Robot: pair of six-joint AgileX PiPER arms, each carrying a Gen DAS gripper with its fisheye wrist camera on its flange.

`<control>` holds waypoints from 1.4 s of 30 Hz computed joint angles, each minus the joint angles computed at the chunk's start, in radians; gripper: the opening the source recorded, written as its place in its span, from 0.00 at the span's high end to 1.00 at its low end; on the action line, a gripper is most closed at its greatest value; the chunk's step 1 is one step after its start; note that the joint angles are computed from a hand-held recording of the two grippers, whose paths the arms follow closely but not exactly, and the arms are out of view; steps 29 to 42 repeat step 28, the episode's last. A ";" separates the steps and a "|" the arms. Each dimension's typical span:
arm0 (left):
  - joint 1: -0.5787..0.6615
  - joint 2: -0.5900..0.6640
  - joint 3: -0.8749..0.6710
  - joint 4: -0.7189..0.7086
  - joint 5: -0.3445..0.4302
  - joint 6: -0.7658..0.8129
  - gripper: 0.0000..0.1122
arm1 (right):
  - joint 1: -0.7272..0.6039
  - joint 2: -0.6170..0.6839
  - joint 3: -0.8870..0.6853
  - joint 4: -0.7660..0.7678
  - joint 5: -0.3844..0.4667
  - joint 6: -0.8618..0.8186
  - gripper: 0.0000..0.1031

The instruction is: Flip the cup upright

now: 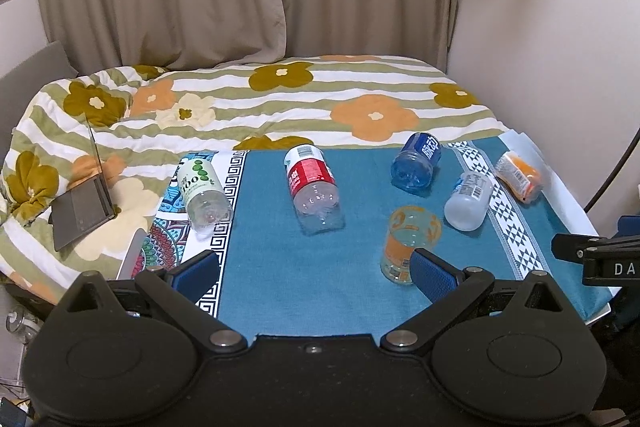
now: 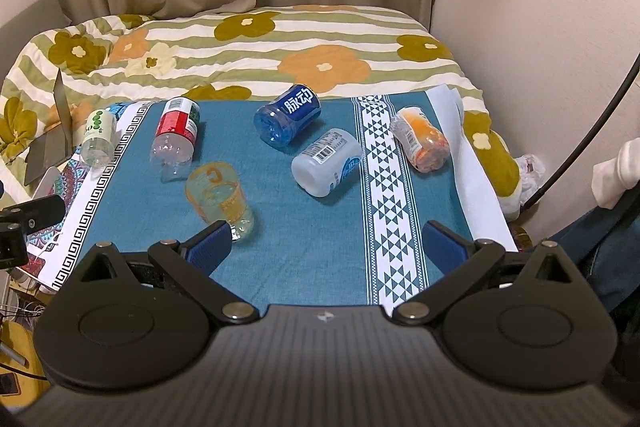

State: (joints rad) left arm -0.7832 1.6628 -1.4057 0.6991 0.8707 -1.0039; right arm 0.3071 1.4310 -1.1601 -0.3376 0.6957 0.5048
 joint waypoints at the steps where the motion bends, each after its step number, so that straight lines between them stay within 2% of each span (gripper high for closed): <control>1: 0.000 -0.001 0.001 0.001 0.002 -0.001 0.08 | 0.000 0.000 0.000 0.000 0.000 0.000 0.00; 18: -0.001 0.014 -0.005 0.050 0.026 -0.029 0.08 | 0.011 0.007 -0.007 -0.022 0.009 0.028 0.00; 42: 0.010 0.017 0.003 0.073 0.011 -0.054 0.08 | 0.005 0.027 -0.019 -0.021 0.005 0.006 0.00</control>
